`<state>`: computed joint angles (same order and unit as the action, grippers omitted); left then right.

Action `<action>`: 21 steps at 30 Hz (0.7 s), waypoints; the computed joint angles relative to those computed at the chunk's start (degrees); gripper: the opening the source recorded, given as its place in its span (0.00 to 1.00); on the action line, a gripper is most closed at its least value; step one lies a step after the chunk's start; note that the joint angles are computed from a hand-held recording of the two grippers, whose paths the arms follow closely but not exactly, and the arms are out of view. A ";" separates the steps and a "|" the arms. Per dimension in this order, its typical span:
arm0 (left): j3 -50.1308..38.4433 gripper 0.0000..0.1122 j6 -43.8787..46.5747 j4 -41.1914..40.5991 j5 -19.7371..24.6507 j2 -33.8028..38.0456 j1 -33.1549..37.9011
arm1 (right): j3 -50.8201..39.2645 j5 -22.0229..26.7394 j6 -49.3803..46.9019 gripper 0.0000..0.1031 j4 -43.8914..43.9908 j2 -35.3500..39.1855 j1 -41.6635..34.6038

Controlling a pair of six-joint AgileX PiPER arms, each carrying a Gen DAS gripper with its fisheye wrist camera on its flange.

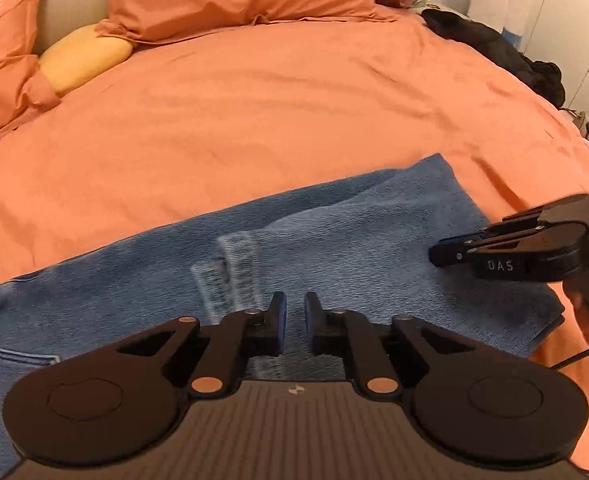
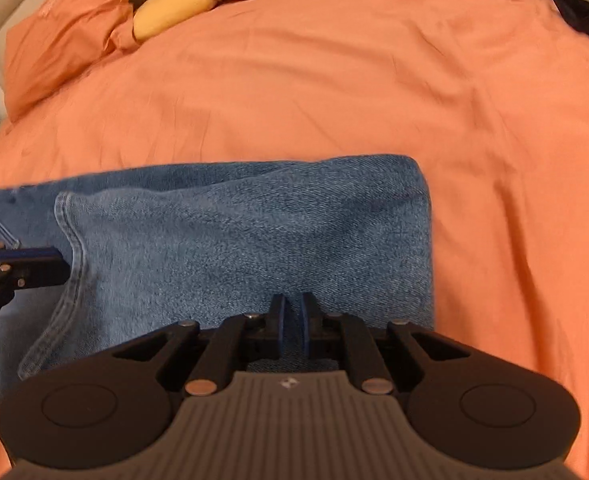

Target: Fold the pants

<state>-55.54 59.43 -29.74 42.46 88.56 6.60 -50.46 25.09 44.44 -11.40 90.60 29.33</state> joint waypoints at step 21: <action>6.67 0.19 -0.95 7.20 -1.97 -0.34 2.98 | 12.19 11.16 3.31 0.17 -2.28 -16.51 10.51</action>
<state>-48.87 58.48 -22.54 40.49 88.23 9.58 -38.27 36.26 47.74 -13.67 74.09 39.84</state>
